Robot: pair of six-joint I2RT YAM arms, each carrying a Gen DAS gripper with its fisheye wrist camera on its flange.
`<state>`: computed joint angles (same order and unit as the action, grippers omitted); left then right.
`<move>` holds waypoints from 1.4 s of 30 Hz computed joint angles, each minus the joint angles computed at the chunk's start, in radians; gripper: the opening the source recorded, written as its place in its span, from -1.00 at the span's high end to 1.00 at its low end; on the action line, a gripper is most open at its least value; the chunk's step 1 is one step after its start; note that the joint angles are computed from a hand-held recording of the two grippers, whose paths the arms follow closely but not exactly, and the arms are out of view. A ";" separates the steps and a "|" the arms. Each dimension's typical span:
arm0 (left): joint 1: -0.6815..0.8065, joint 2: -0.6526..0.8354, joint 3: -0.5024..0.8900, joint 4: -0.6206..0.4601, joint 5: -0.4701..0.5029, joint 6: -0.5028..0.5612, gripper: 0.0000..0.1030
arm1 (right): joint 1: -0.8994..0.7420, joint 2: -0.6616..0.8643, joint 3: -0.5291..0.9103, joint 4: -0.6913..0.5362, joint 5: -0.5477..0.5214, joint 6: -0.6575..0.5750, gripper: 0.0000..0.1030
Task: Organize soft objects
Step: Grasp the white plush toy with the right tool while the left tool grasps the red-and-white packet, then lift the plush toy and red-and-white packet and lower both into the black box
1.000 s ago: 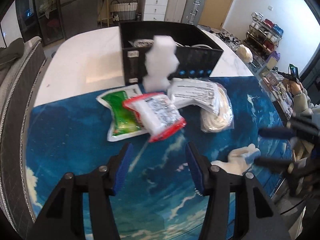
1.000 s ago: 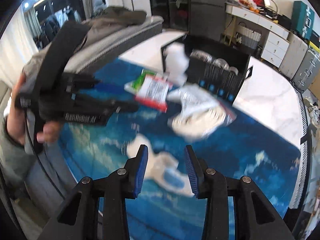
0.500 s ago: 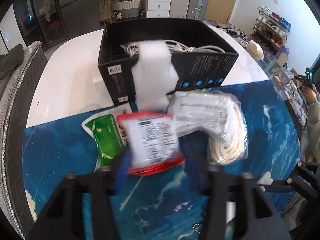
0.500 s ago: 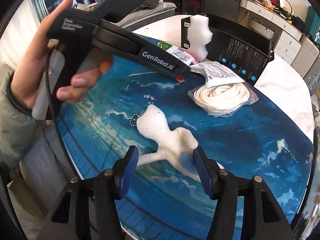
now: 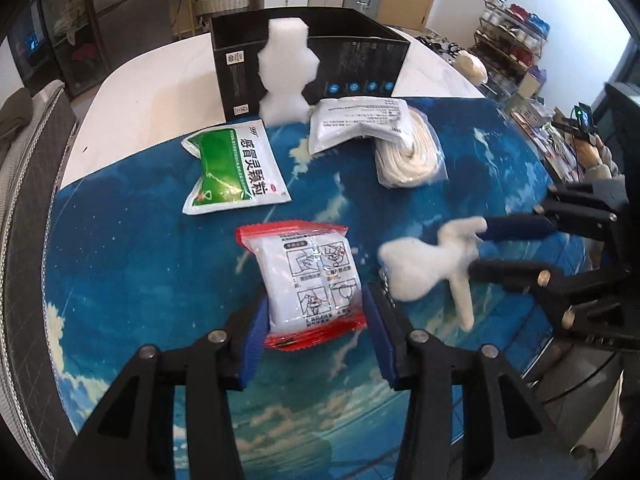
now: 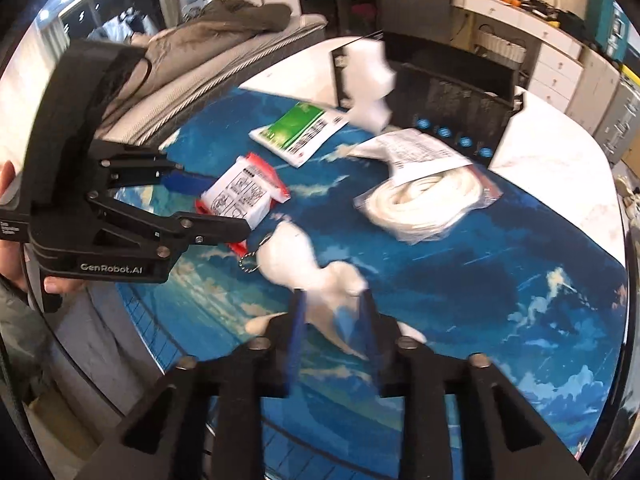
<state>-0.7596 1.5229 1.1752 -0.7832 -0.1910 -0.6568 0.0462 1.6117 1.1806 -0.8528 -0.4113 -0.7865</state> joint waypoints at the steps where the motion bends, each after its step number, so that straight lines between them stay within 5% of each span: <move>1: -0.002 0.002 0.002 -0.002 -0.001 -0.002 -0.08 | 0.015 -0.008 -0.012 0.010 0.008 0.003 0.07; 9: 0.006 0.030 0.000 0.028 -0.010 -0.014 -0.11 | 0.085 -0.030 -0.099 0.139 0.068 0.030 0.01; 11: 0.008 0.024 -0.006 0.032 -0.017 -0.023 0.11 | 0.085 -0.031 -0.102 0.149 0.074 0.029 0.31; 28: 0.001 0.032 0.024 0.031 -0.027 -0.016 0.15 | 0.044 -0.035 -0.086 0.102 0.022 -0.008 0.37; 42: -0.042 -0.077 0.057 0.066 -0.244 0.001 0.15 | -0.051 -0.170 -0.052 0.218 -0.148 0.166 0.37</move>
<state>-0.8019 1.4462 1.2319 -0.7171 -0.4352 -0.6561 -0.0046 1.4418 1.1284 -0.6352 -0.5595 -0.6207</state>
